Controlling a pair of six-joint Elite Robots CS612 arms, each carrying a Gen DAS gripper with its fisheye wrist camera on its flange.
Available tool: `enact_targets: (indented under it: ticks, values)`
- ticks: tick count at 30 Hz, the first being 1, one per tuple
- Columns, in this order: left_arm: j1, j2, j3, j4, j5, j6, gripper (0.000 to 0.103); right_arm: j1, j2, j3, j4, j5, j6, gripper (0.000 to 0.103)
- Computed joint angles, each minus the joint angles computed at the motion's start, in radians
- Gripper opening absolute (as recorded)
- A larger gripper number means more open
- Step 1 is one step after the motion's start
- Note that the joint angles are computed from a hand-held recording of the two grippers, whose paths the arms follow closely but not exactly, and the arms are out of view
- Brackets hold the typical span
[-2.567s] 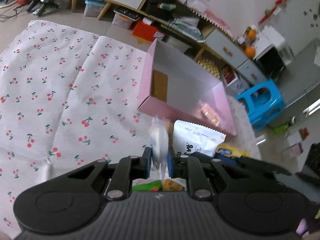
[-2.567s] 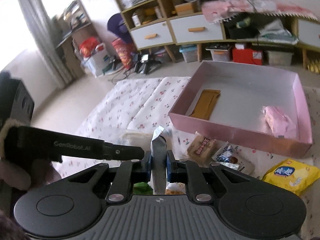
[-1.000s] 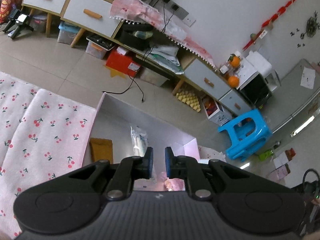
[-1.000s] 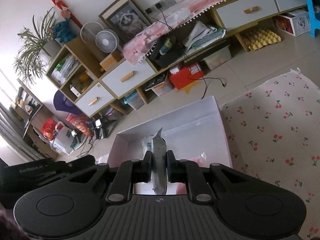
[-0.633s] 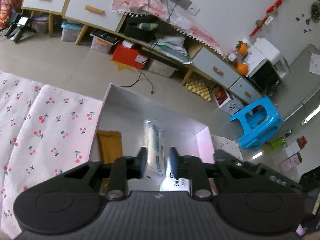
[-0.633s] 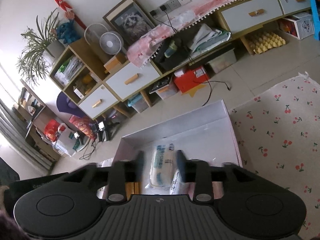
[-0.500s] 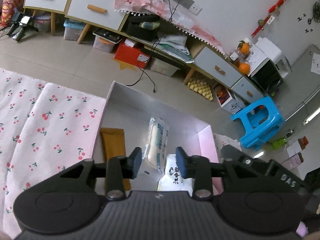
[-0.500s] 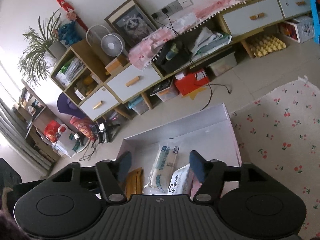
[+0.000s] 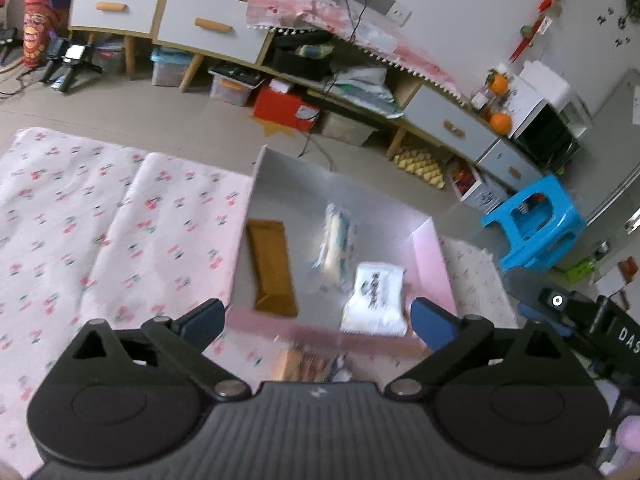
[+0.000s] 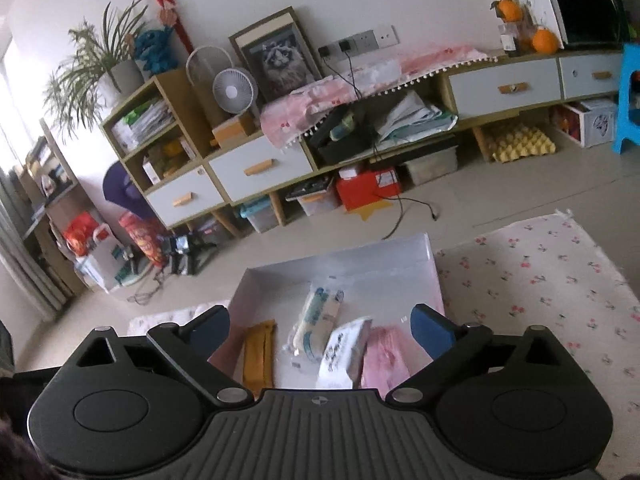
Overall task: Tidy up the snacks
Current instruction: 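Lower the bread packet into the box while the right tool releases the white packet, then lift both open tools from the box back toward the snack pile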
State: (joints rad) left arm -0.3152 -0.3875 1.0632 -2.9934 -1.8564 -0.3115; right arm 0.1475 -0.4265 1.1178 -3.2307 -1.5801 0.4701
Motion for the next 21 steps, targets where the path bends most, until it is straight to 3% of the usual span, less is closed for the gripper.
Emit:
enact_targets:
  ticks: [8, 13, 16, 19, 21]
  values:
    - [-0.011, -0.079, 0.149, -0.052, 0.112, 0.089, 0.101, 0.035, -0.058, 0.093, -0.012, -0.059, -0.097, 0.099]
    - [-0.002, -0.104, 0.217, -0.134, 0.134, 0.046, 0.101, 0.046, -0.082, 0.15, -0.073, -0.066, -0.107, 0.099]
    - [0.018, -0.111, 0.243, -0.207, 0.13, -0.034, 0.101, 0.029, -0.096, 0.194, -0.144, -0.02, -0.012, 0.099]
    - [0.053, -0.104, 0.25, -0.312, 0.106, -0.192, 0.101, -0.002, -0.109, 0.25, -0.225, 0.026, 0.124, 0.099]
    - [0.079, -0.095, 0.252, -0.385, 0.082, -0.317, 0.101, -0.021, -0.119, 0.284, -0.251, 0.013, 0.185, 0.099]
